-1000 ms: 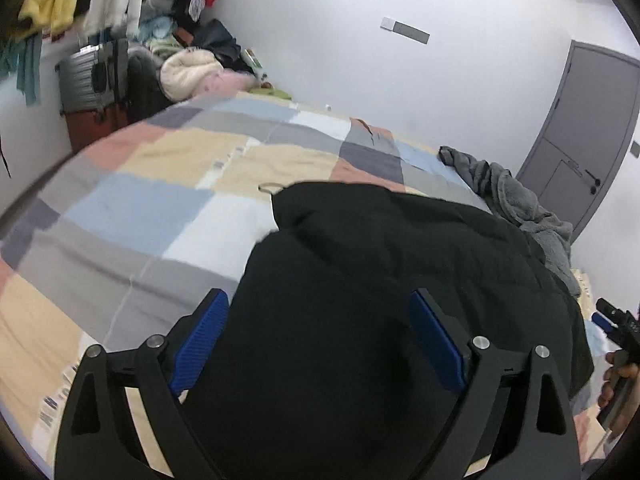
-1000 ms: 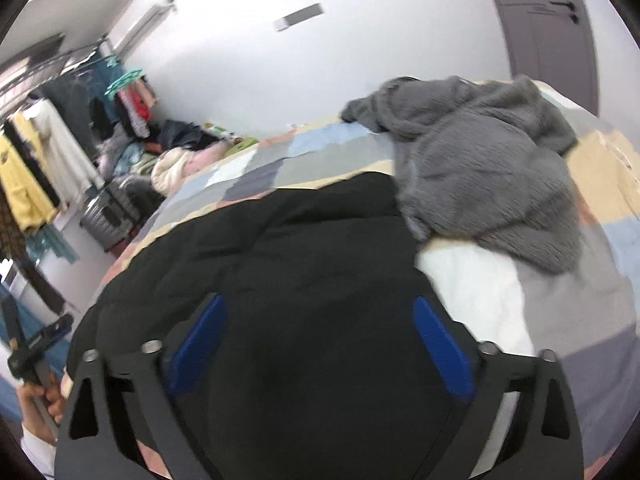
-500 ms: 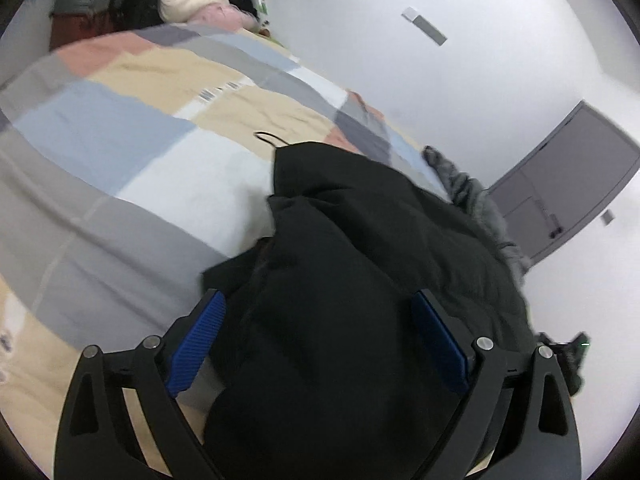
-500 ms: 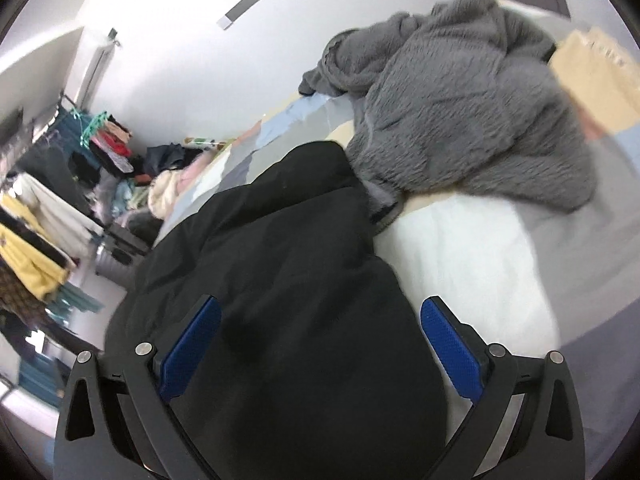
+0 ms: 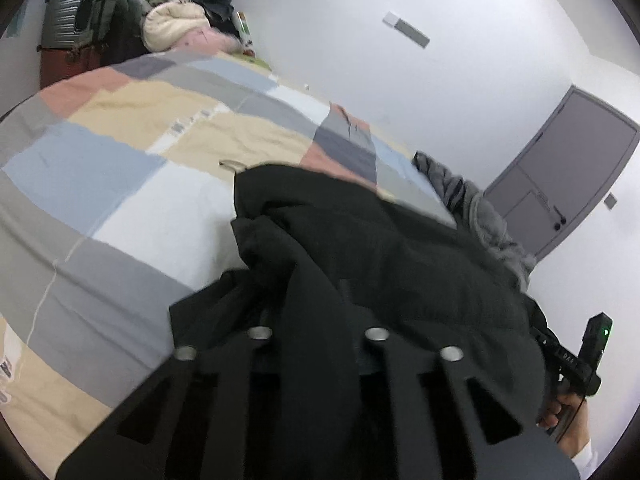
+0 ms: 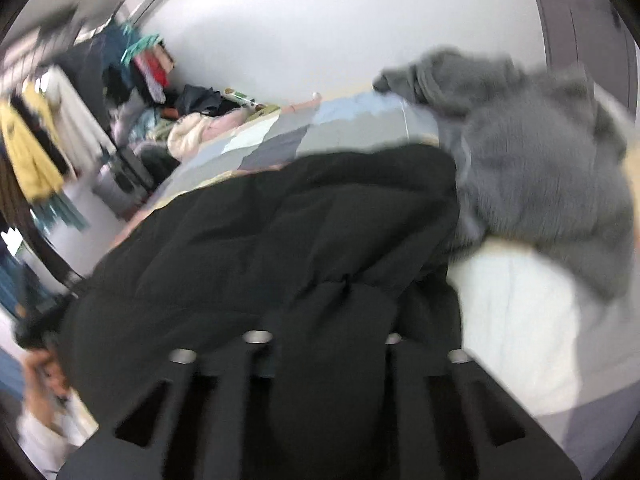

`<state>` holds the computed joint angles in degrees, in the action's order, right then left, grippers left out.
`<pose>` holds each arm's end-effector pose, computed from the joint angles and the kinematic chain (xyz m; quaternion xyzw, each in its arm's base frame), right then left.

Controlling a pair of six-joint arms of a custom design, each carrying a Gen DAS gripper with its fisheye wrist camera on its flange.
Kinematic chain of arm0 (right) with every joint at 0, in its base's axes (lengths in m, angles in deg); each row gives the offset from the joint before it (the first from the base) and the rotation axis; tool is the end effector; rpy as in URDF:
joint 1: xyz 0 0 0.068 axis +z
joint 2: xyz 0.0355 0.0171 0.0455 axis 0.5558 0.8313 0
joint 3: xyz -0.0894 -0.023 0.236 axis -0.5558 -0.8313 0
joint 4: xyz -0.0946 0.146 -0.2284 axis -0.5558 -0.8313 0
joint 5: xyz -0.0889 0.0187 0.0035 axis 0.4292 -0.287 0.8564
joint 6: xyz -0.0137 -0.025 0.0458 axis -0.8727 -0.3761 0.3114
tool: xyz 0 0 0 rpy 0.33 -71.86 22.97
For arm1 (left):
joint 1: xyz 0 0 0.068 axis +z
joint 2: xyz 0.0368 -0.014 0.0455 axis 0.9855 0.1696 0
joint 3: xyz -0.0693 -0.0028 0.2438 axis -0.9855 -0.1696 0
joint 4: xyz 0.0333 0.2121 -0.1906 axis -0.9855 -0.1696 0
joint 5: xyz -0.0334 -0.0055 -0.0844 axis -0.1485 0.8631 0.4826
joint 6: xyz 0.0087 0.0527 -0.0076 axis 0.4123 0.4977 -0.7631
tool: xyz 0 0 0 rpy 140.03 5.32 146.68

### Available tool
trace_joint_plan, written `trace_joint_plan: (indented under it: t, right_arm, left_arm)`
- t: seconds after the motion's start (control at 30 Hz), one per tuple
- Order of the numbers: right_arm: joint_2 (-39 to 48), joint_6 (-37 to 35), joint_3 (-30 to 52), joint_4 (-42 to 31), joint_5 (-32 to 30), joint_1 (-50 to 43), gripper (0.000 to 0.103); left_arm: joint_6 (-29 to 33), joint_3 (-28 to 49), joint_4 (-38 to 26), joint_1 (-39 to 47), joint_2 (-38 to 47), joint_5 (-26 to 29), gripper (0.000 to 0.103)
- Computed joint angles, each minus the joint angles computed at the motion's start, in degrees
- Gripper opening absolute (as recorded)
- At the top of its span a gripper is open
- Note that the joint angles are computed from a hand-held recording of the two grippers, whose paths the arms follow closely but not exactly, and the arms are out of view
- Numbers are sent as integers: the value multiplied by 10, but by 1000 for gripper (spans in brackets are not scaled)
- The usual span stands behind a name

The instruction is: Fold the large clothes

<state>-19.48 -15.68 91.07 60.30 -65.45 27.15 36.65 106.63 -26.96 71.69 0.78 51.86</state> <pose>0.2356 -0.0195 0.1758 0.0840 0.8990 0.1110 0.4152 0.3295 -0.0632 0.1451 -0.0061 0.8926 -0.2731 0.3586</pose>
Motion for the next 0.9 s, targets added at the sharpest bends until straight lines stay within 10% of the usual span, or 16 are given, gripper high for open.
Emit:
trace_joint_plan:
  t: [0.3,0.9]
  right_arm:
    - [-4,7,66,35,54,5,5]
    - [303,-4,144,76,147,22,6]
  left_arm:
    - [5,25,-3,-5,-96,-52,6]
    - [29,150,-66,-40,149,-133,6]
